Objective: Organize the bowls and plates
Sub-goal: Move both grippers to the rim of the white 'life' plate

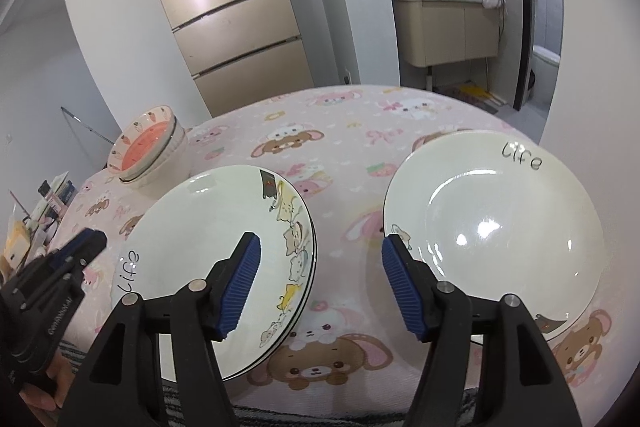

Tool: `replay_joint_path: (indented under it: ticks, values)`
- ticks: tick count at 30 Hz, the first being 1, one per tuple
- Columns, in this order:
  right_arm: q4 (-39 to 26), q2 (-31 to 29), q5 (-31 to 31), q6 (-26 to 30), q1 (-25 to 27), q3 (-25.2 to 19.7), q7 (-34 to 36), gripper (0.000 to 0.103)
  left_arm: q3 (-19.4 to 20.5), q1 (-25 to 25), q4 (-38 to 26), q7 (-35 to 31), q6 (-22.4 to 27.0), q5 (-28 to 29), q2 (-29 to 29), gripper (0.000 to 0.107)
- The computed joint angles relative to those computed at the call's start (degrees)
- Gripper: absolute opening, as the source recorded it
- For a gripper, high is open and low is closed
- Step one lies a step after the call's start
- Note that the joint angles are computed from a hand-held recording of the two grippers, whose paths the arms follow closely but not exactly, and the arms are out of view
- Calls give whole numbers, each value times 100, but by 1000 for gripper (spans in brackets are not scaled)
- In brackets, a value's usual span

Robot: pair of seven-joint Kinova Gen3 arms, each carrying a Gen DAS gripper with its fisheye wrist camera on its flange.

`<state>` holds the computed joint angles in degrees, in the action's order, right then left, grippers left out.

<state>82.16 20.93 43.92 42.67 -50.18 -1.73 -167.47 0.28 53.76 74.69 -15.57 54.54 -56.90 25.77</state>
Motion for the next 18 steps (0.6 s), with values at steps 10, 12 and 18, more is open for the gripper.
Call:
replay_joint_path:
  ticks: [10,12,18]
  values:
    - [402,-380,825,120,-203,-89,-503,74,11,535,575,1262,194,-1696,-190,88]
    - [505,-486,952,151,-170,-172,-563,75,133,550,488,1217,332,-1816,-169,91]
    - [940,-884,1500,348,-72,-430,-1029,86,357,583,337,1157,301,-1908,-209,103]
